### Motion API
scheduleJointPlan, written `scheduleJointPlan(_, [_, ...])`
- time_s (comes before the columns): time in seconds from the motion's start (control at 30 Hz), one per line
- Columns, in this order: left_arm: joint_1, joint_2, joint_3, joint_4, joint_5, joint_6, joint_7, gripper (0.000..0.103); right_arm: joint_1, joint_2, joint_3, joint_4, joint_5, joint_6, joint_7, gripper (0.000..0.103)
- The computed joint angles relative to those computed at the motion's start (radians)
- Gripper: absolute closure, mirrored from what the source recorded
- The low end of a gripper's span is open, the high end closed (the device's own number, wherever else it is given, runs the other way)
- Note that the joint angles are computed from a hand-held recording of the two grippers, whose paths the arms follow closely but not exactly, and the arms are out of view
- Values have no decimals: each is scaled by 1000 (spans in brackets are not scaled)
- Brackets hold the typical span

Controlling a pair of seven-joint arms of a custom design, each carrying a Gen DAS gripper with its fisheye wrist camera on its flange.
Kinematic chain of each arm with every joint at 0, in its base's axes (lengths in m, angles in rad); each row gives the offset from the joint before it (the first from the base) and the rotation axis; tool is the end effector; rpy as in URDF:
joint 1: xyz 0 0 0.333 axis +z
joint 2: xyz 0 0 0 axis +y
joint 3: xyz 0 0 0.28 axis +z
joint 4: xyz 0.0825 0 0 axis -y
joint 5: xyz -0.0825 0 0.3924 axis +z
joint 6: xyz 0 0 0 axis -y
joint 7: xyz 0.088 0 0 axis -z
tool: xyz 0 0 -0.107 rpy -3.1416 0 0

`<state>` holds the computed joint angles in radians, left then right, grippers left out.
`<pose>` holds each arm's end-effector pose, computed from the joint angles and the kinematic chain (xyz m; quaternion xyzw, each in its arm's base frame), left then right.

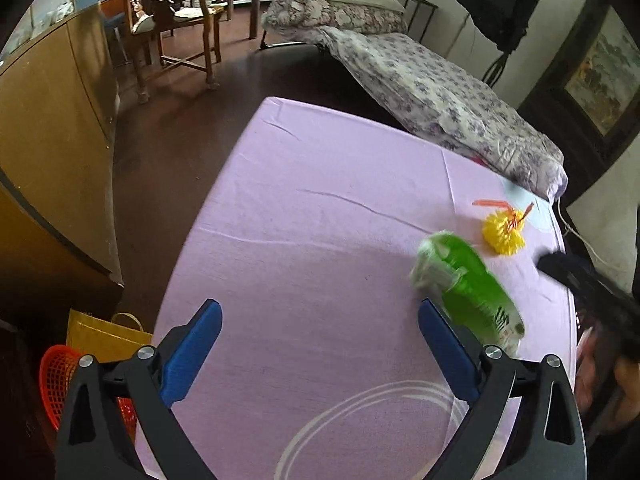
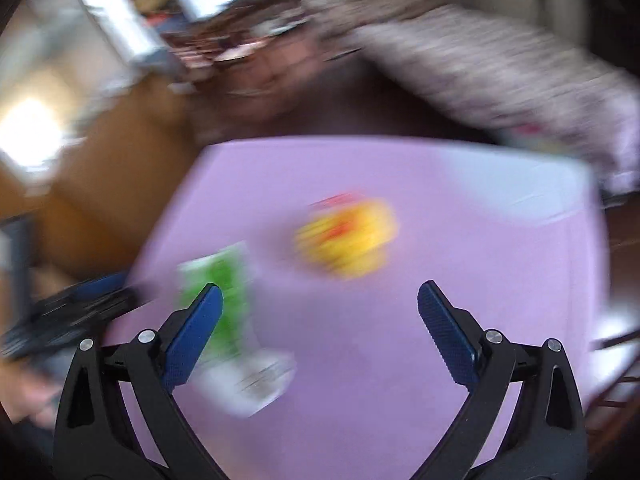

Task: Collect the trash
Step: 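Grasp the yellow-orange plastic bag with the right gripper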

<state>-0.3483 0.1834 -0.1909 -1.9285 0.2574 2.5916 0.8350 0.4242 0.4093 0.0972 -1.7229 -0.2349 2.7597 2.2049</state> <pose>0.5473 -0.3277 0.4092 -0.6920 0.6772 -0.2249 0.1093 0.6029 0.3489 0.3836 -0.6899 0.6521 -0.1206 0.2901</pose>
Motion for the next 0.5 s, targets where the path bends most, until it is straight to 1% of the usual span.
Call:
scheduleJointPlan(0.03, [1, 3, -2, 1, -6, -1, 6, 7, 24, 21, -28, 27, -19, -12, 18, 9])
scheduleJointPlan(0.17, [1, 15, -1, 6, -16, -10, 16, 7, 45, 133, -52, 182, -65, -80, 67, 10])
scheduleJointPlan(0.27, [4, 22, -2, 9, -37, -11, 27, 7, 44, 232, -40, 323, -51, -157, 34, 24])
scheduleJointPlan(0.3, [6, 24, -3, 9, -50, -10, 35, 7, 39, 245, -31, 339, -39, -173, 17, 37])
scheduleJointPlan(0.33, [6, 25, -4, 10, -57, -9, 40, 7, 38, 254, -20, 359, -21, -200, 1, 55])
scheduleJointPlan(0.4, [6, 27, -5, 10, -71, -8, 51, 7, 51, 231, -27, 335, -26, -189, 8, 56])
scheduleJointPlan(0.47, [4, 27, -6, 11, -80, -8, 57, 7, 41, 191, 3, 279, -1, -159, -33, 58])
scheduleJointPlan(0.5, [4, 28, -5, 12, -84, -7, 59, 7, 39, 181, 9, 261, 5, -148, -49, 59])
